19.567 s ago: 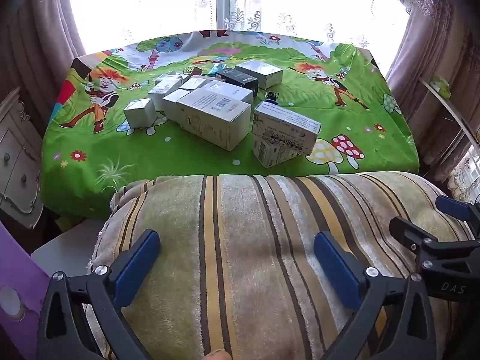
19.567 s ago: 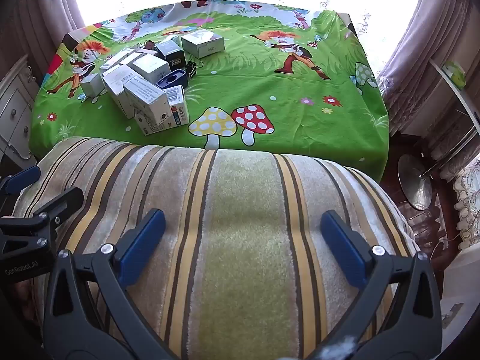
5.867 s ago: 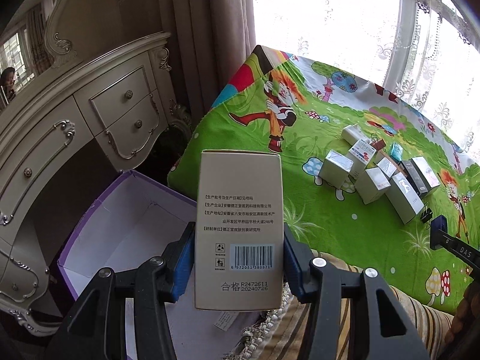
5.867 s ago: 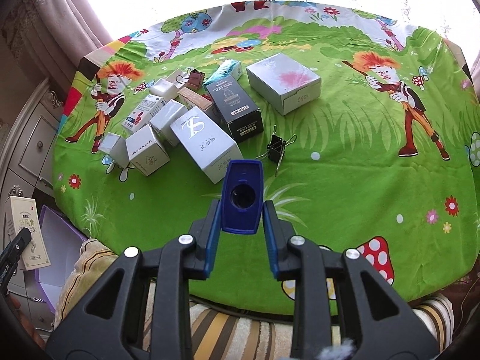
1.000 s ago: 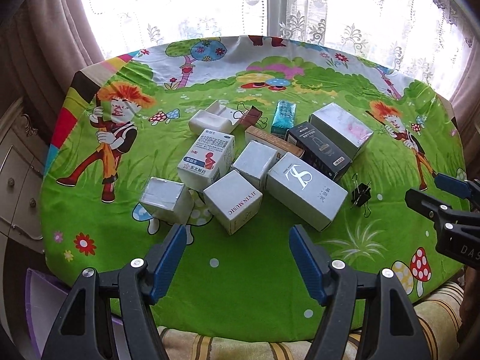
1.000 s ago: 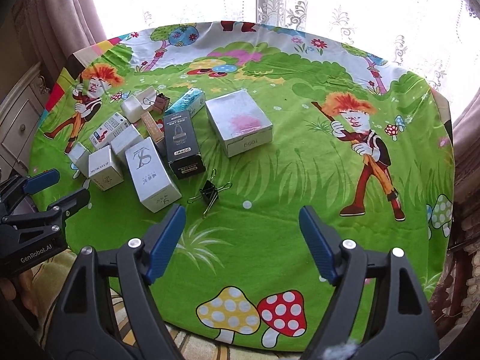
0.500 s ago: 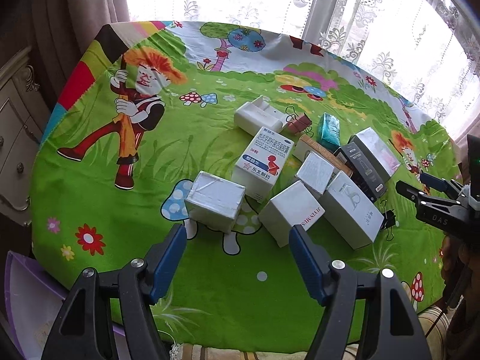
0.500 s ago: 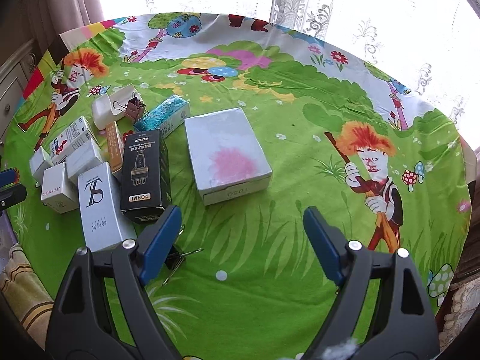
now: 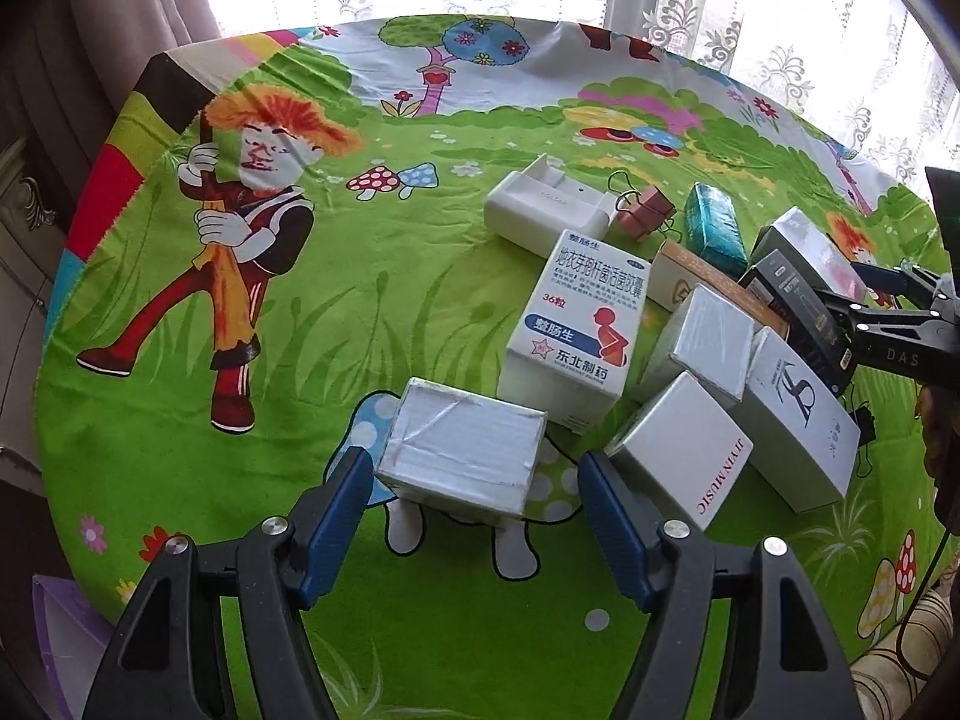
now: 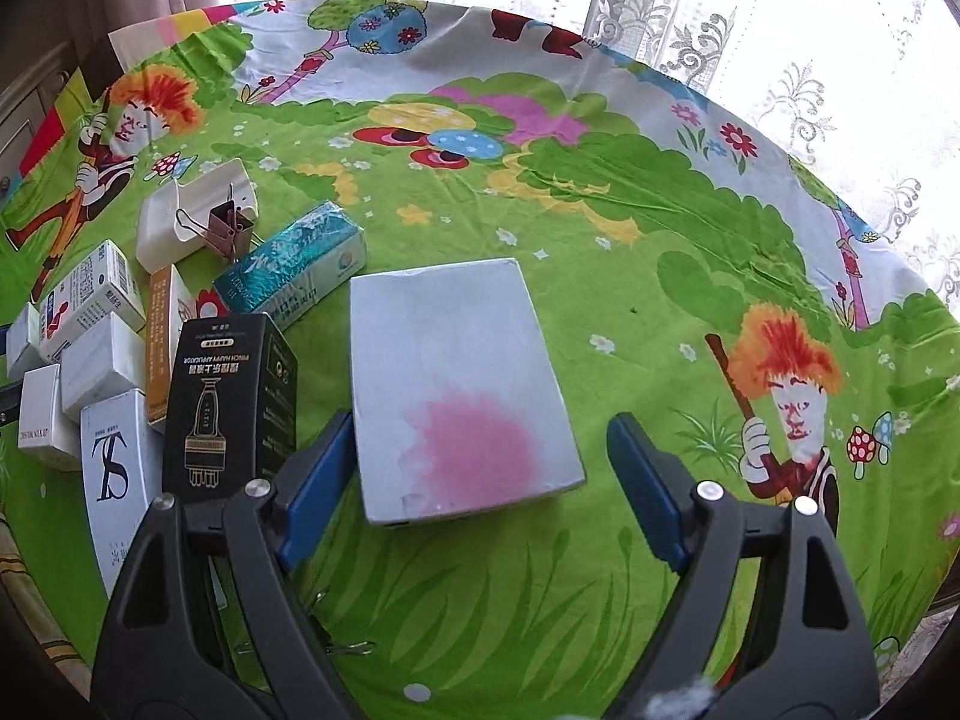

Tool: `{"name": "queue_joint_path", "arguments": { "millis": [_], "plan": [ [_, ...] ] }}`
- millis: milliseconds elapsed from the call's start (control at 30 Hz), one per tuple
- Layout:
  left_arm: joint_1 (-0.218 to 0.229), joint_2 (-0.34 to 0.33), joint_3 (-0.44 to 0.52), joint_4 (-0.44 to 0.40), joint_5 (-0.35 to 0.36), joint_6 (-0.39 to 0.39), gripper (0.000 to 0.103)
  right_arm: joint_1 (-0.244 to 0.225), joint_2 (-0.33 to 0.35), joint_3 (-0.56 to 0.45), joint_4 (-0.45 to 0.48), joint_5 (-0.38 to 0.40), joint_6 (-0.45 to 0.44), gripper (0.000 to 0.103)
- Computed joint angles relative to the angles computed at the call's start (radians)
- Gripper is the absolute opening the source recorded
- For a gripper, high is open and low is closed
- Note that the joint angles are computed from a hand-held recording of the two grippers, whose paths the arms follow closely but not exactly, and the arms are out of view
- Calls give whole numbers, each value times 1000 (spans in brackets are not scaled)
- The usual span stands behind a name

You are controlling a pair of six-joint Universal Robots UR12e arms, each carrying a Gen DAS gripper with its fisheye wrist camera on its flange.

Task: Organize rigid objects
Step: 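Reach the left tool toward the wrapped white box while the right tool nears the pink-smudged box, then grasp the plastic-wrapped white box with the left tool while the right tool grasps the pink-smudged box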

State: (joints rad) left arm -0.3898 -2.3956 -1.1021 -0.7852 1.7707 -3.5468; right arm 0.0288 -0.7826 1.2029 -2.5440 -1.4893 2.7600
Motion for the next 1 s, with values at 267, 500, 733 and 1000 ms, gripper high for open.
{"name": "queue_joint_path", "arguments": {
  "millis": [267, 500, 733, 1000],
  "plan": [
    [-7, -18, 29, -29, 10, 45, 46, -8, 18, -36, 56, 66, 31, 73],
    [-15, -15, 29, -39, 48, 41, 46, -10, 9, -17, 32, 63, 25, 70],
    [-22, 1, 20, -84, 86, 23, 46, -22, -18, 20, 10, 74, 55, 69],
    [-34, 22, 4, -129, 133, 16, 46, -37, -76, 89, -26, 78, 98, 69]
  ]
}}
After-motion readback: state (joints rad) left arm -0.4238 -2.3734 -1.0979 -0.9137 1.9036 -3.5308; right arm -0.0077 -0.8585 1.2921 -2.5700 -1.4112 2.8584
